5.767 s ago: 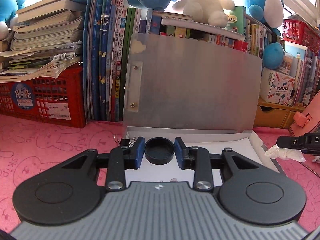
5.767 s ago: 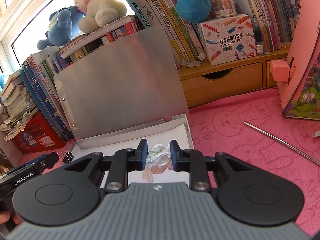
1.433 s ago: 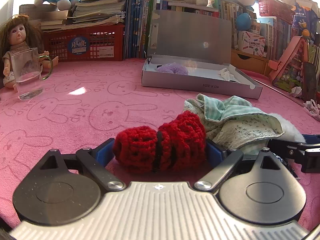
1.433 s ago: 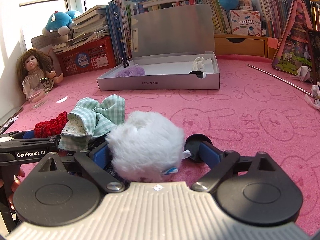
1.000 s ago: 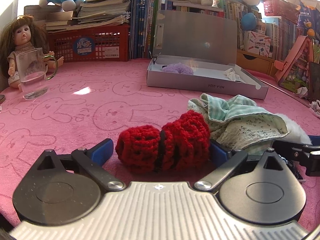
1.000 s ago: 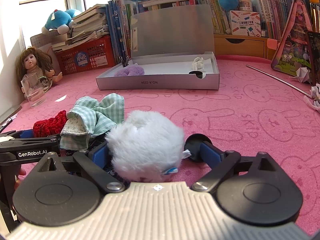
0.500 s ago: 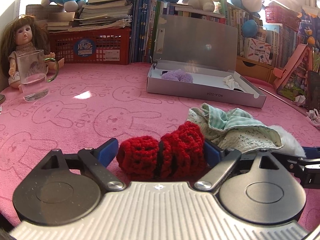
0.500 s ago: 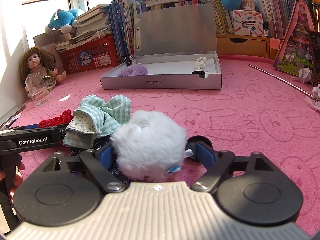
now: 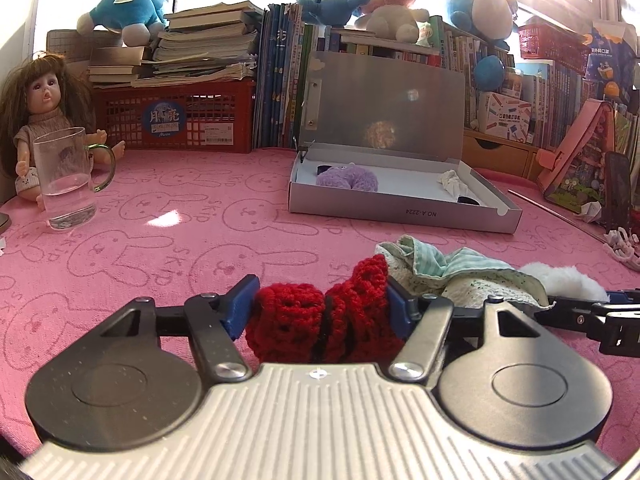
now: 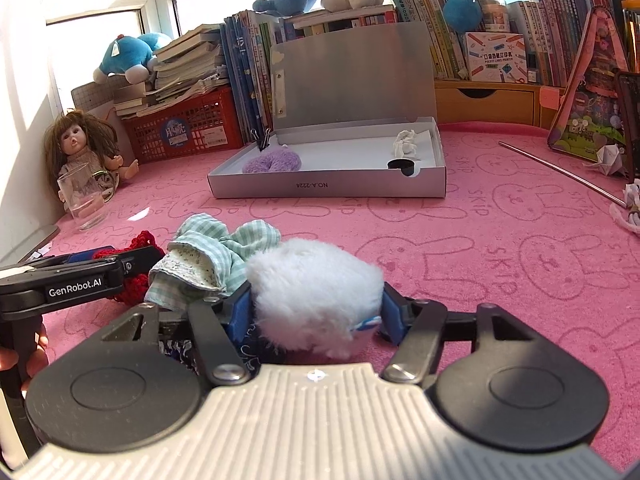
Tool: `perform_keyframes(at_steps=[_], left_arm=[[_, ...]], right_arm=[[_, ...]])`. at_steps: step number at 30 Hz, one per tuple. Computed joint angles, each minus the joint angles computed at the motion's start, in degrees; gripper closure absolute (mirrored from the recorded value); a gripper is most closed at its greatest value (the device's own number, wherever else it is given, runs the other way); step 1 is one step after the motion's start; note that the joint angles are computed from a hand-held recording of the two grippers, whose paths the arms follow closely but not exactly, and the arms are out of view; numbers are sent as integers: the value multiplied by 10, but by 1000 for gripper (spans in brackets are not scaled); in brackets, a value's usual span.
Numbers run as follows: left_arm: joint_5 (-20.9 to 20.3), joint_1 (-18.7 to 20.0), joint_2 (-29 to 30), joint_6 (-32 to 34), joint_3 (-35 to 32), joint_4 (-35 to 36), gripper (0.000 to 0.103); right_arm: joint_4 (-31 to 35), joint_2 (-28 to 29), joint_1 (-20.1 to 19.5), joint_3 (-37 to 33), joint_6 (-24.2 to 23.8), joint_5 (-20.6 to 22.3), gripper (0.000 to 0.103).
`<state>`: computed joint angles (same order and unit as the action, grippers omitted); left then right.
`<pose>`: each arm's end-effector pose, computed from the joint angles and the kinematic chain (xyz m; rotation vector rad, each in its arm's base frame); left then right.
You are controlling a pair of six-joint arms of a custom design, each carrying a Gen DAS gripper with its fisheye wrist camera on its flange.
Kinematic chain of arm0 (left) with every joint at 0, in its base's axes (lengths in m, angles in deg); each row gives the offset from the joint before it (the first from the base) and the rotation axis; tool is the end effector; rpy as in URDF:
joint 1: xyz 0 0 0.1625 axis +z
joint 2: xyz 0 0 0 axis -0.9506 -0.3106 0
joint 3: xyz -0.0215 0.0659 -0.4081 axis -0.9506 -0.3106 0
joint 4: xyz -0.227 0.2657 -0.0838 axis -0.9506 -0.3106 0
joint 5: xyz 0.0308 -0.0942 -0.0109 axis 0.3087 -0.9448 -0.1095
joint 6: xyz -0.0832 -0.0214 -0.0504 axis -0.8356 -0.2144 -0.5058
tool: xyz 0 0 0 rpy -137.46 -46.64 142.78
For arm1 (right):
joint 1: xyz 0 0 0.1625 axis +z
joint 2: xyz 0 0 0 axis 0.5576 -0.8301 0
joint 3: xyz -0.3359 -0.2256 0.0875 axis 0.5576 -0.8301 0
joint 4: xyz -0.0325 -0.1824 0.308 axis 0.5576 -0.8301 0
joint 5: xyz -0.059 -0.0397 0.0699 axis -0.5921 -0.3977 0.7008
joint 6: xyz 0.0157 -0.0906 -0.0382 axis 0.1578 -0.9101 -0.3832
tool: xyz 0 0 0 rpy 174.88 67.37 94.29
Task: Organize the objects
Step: 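Close the left tool on the red knitted item while the right tool closes on the white fluffy ball, then carry the red knitted item with the left tool while the right tool carries the fluffy ball into the box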
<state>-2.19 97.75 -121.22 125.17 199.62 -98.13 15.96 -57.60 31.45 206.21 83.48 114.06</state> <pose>-0.1081 -0.2977 0.0137 0.6588 2.1896 -1.2635 0.0390 -0.2697 0.0854 0.5192 -2.3188 1.2233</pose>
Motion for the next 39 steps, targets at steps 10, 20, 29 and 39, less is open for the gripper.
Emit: perform_keyframes(at_steps=[10, 20, 29, 39], left_arm=[[-2, -3, -22, 36, 1, -20, 32], [1, -6, -30, 51, 2, -27, 33], [12, 4, -44, 88, -4, -40, 33], [78, 52, -86, 147, -35, -31, 33]], right_arm=[[-1, -23, 9, 1, 11, 3, 45], [-22, -30, 6, 13, 8, -9, 46], [-28, -45, 15, 10, 17, -4, 46], [4, -68, 21, -14, 46, 11, 46]])
